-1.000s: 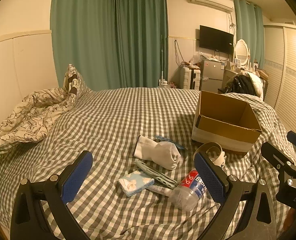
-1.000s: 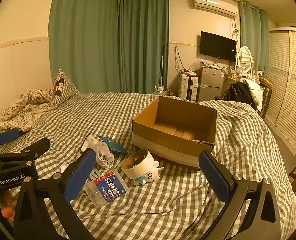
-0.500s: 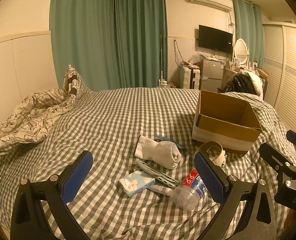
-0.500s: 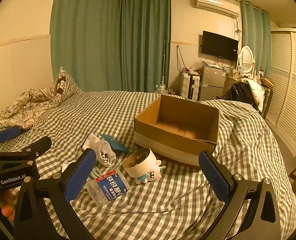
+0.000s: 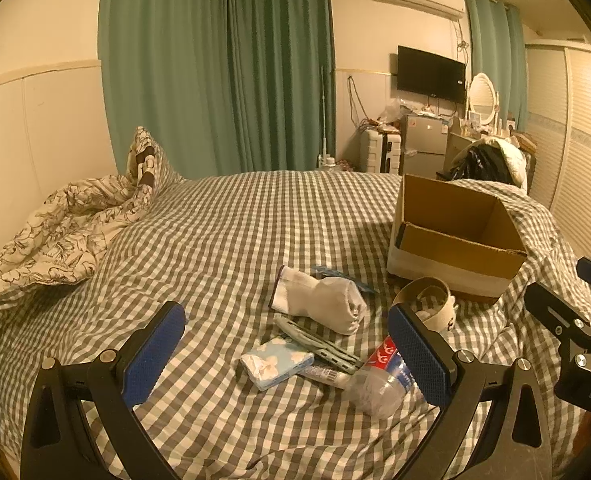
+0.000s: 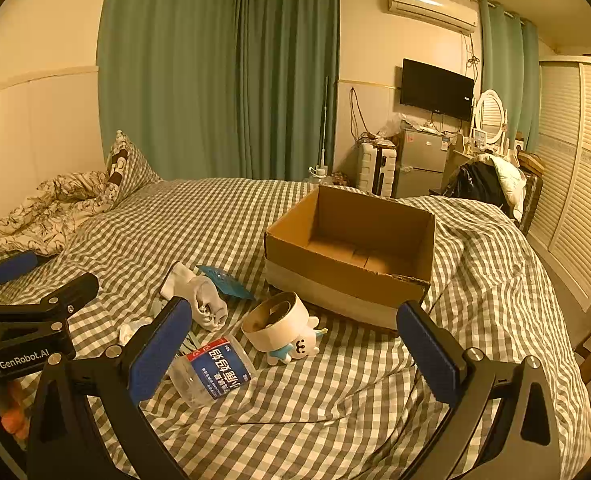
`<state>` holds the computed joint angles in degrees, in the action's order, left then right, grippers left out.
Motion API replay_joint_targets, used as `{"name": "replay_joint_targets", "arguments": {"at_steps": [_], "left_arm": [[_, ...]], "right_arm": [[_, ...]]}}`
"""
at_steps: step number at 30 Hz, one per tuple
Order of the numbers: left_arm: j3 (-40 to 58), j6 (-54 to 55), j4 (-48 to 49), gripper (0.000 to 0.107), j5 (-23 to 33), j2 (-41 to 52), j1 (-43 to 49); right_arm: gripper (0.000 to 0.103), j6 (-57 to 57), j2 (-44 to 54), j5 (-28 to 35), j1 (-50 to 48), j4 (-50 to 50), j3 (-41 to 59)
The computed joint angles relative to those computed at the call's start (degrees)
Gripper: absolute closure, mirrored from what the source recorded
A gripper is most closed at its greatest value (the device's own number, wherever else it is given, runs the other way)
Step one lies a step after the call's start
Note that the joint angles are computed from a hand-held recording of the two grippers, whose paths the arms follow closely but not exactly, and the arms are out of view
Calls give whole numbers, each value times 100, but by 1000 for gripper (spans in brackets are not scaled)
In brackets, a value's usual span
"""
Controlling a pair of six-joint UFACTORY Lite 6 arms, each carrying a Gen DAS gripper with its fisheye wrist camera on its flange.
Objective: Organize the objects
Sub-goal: 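Grasp the white glove with the left tool while the right tool grasps the white tape roll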
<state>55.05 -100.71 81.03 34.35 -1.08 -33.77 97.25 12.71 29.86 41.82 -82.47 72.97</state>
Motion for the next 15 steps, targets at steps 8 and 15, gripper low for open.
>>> {"name": "replay_joint_targets", "arguments": {"at_steps": [8,15], "left_arm": [[195,180,-203,4,-348,482,380],[778,791,-928,4,-846,1526,750]], "right_arm": [[0,-431,277,-371,-326,355,177],[0,-1346,1085,-672,-820,1123,840]]}}
